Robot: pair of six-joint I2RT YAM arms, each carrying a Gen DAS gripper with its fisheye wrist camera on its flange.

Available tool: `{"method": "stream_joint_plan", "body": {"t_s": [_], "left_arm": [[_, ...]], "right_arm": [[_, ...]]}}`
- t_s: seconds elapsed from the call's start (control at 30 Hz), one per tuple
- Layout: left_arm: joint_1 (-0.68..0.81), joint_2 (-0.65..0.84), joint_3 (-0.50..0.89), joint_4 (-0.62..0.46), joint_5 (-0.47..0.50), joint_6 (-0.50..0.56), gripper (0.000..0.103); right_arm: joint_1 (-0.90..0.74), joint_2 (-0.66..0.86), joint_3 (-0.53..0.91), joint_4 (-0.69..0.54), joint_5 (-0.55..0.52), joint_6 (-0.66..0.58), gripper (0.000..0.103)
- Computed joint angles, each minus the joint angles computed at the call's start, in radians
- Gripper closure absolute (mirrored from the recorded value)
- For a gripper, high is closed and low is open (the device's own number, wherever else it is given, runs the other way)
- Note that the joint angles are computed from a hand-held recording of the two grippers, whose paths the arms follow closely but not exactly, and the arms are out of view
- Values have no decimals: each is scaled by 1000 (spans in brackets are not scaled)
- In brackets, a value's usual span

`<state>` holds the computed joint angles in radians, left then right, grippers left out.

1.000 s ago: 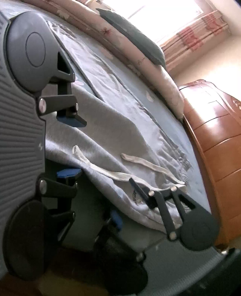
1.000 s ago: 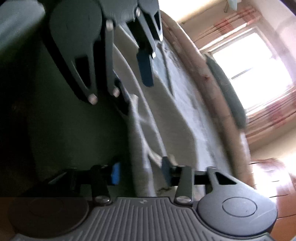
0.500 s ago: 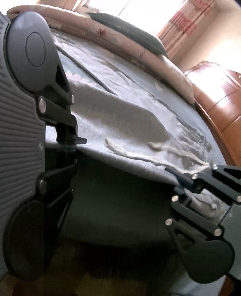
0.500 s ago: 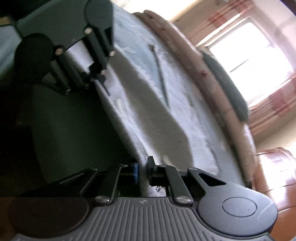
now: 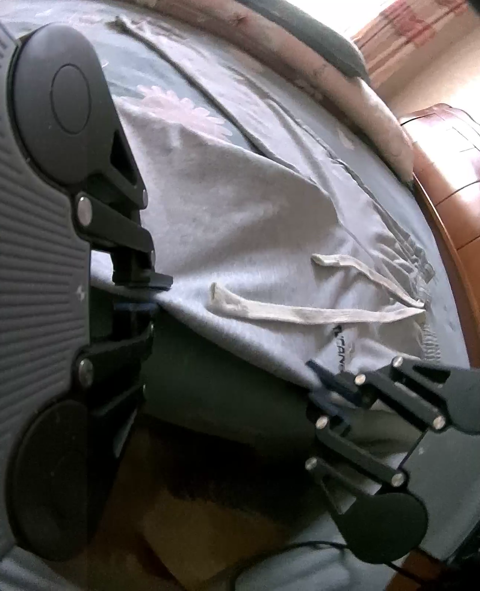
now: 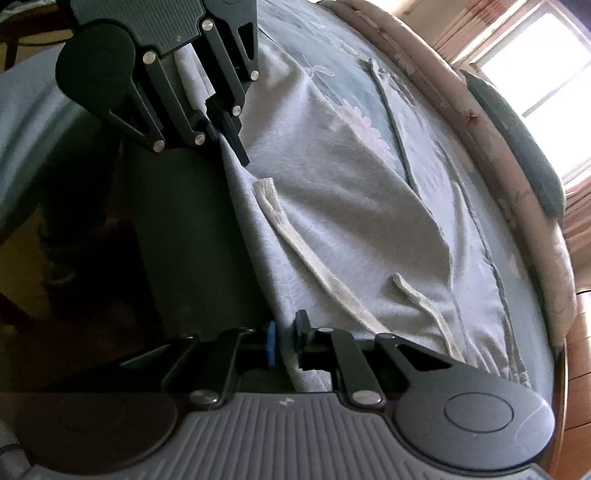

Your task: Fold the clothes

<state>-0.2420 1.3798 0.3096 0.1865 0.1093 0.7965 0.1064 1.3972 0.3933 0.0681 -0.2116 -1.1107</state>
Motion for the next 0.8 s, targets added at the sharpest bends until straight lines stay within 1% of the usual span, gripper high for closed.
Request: {"method": "stream_joint_plan", "body": {"t_s": [0.1, 0.17, 0.23, 0.27, 0.33, 0.43, 0.5, 0.53, 0.6, 0.7, 0.8], "left_arm": [[73, -79, 21, -141, 79, 10, 91], [138, -133, 50, -234, 128, 30, 90], [197, -166, 85, -287, 165, 39, 90], [218, -161, 106, -288, 170, 30, 90], [241, -119, 155, -250, 156, -14, 90], [255, 20, 250, -162, 138, -112, 90], [252, 134, 317, -125, 129, -184, 91], [249, 187, 346, -108, 125, -214, 91], [239, 258, 375, -84, 121, -251, 91], [234, 294, 376, -84, 145, -247, 91], [235, 309, 377, -84, 152, -231, 91]], "right_arm": [[-28, -35, 28, -93, -48, -35, 83], [-56, -62, 48, -157, -90, -54, 83], [-101, -88, 87, -235, -164, -39, 83], [-114, -90, 110, -256, -194, -17, 83], [-128, -69, 167, -275, -245, 44, 83], [-133, -6, 254, -259, -315, 156, 83], [-107, 52, 296, -184, -297, 262, 83], [-86, 92, 322, -139, -271, 322, 83], [-53, 188, 385, -68, -234, 431, 83], [-29, 346, 494, -2, -208, 556, 83], [-11, 486, 581, 29, -187, 629, 83]]}}
